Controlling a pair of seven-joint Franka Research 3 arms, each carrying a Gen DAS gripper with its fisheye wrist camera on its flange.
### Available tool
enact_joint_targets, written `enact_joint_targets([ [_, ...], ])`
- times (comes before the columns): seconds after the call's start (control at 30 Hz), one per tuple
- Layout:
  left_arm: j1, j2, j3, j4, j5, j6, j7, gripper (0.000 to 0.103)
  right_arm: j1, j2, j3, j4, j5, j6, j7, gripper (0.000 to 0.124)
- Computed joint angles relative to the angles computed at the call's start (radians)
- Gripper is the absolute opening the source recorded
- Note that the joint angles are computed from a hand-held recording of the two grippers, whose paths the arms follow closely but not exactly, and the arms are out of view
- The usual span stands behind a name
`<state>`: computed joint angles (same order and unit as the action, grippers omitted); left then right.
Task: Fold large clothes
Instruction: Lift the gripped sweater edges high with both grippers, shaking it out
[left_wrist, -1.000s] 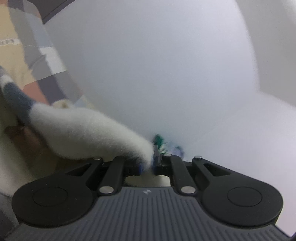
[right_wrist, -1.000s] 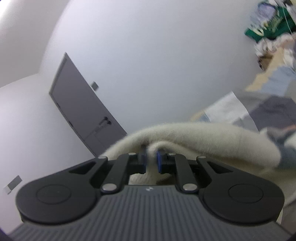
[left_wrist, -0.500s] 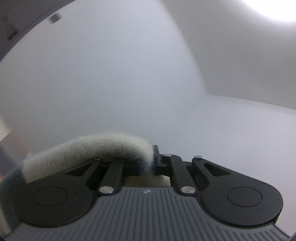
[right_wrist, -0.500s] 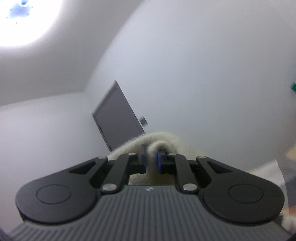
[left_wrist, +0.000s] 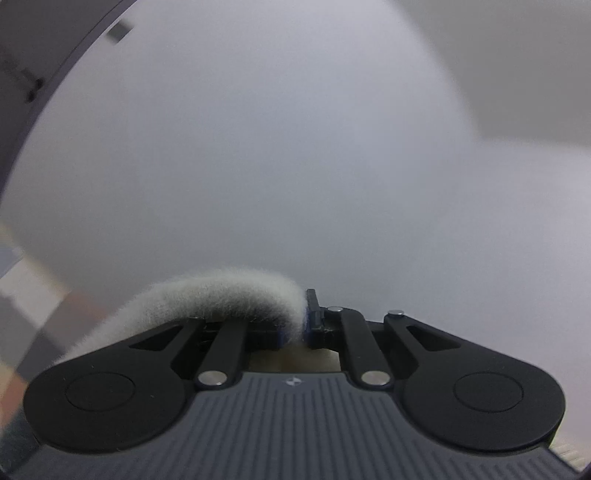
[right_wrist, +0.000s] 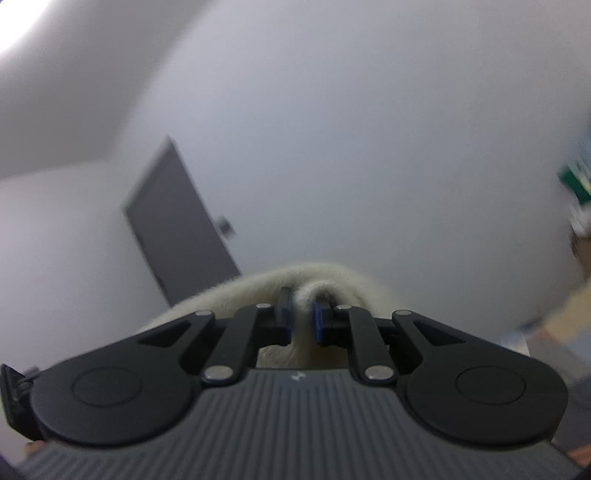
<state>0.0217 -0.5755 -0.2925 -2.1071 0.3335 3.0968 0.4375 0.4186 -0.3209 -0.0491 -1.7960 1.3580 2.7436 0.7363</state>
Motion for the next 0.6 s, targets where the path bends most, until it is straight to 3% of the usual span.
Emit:
enact_joint_targets([
  [0.2, 0.043, 0.239, 0.023, -0.027, -0.001, 0.072, -0.006, 0.012, -0.054, 0.293, 0.054, 0.117, -0.108, 0.027, 0.109, 0.015],
  [0.27, 0.028, 0.354, 0.064, 0.009, 0.026, 0.091, -0.015, 0.012, -0.074, 0.416, 0.080, 0.200, -0.157, 0.045, 0.141, 0.015],
  [0.3, 0.039, 0.404, 0.059, 0.021, -0.015, 0.106, 0.024, 0.012, -0.081, 0.481, 0.091, 0.249, -0.182, 0.053, 0.160, 0.015],
  [0.33, 0.019, 0.477, 0.089, 0.047, -0.120, 0.126, 0.134, 0.012, -0.087, 0.550, 0.101, 0.306, -0.206, 0.060, 0.181, 0.015],
  [0.4, -0.049, 0.563, 0.136, 0.073, -0.470, 0.151, 0.472, 0.012, -0.094, 0.682, 0.118, 0.424, -0.255, 0.064, 0.226, 0.015],
  [0.47, -0.002, 0.675, 0.073, 0.152, -0.718, 0.150, 0.719, 0.012, -0.086, 0.800, 0.121, 0.535, -0.329, 0.061, 0.292, 0.015],
  [0.53, 0.146, 0.809, -0.041, 0.269, -0.796, 0.106, 0.832, 0.012, -0.050, 0.908, 0.082, 0.646, -0.401, 0.045, 0.356, 0.015],
  [0.57, 0.183, 0.851, -0.073, 0.298, -0.790, 0.093, 0.838, 0.012, -0.052, 0.978, 0.086, 0.722, -0.484, 0.034, 0.430, 0.015],
  [0.6, 0.195, 0.903, -0.070, 0.336, -0.729, 0.077, 0.795, 0.012, -0.042, 1.031, 0.070, 0.782, -0.532, 0.015, 0.483, 0.015],
])
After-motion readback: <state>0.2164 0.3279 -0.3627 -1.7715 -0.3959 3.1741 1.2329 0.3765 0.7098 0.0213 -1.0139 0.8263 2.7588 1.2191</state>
